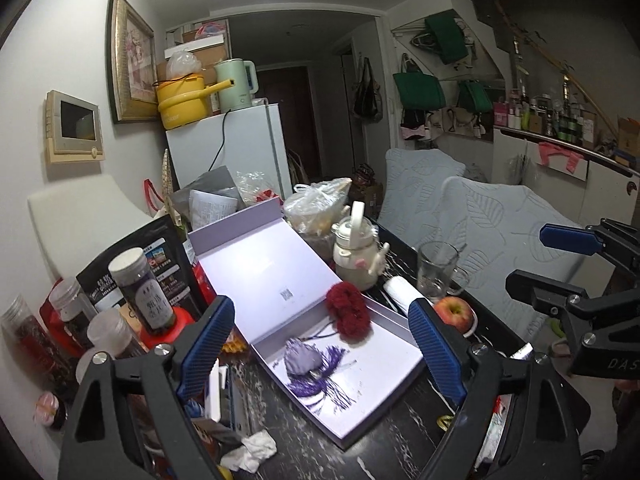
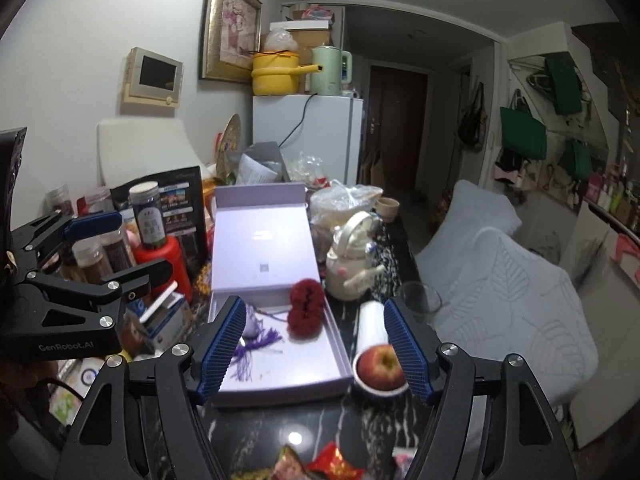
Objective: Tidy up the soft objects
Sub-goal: 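Withdraw both grippers from the box back toward the snack packets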
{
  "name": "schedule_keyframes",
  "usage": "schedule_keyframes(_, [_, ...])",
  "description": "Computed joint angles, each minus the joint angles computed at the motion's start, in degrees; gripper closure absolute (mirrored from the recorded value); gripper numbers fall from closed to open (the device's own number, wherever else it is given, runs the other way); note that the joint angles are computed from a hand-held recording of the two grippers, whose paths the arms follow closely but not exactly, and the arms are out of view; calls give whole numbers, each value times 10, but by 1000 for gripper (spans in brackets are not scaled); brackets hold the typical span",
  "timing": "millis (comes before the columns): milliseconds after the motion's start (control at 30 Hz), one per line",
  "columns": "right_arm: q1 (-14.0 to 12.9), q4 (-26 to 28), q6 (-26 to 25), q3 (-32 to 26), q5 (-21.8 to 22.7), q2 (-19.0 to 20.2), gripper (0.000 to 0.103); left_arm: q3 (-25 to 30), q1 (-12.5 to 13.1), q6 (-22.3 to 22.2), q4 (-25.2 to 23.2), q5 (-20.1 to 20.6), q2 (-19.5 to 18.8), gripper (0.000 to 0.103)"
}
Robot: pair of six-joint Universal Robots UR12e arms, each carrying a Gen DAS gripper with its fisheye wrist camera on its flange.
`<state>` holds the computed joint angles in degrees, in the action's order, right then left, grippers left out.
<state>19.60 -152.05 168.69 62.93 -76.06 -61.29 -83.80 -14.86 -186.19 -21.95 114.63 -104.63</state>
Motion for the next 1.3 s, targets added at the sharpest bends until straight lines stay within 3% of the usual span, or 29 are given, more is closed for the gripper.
schedule_keyframes(567, [-13,-74,11,167,-29,-86,30,-46,-27,-16,-20,-90,12,13])
schedule_keyframes(933, [-26,-92,41,248,-43,-129,29,-63,-42,-2,-21,-139,9,13])
schedule_keyframes(1300, [-45,-68,73,288,-28,-140,29,-74,-47,-5,-38,-168,-1,13])
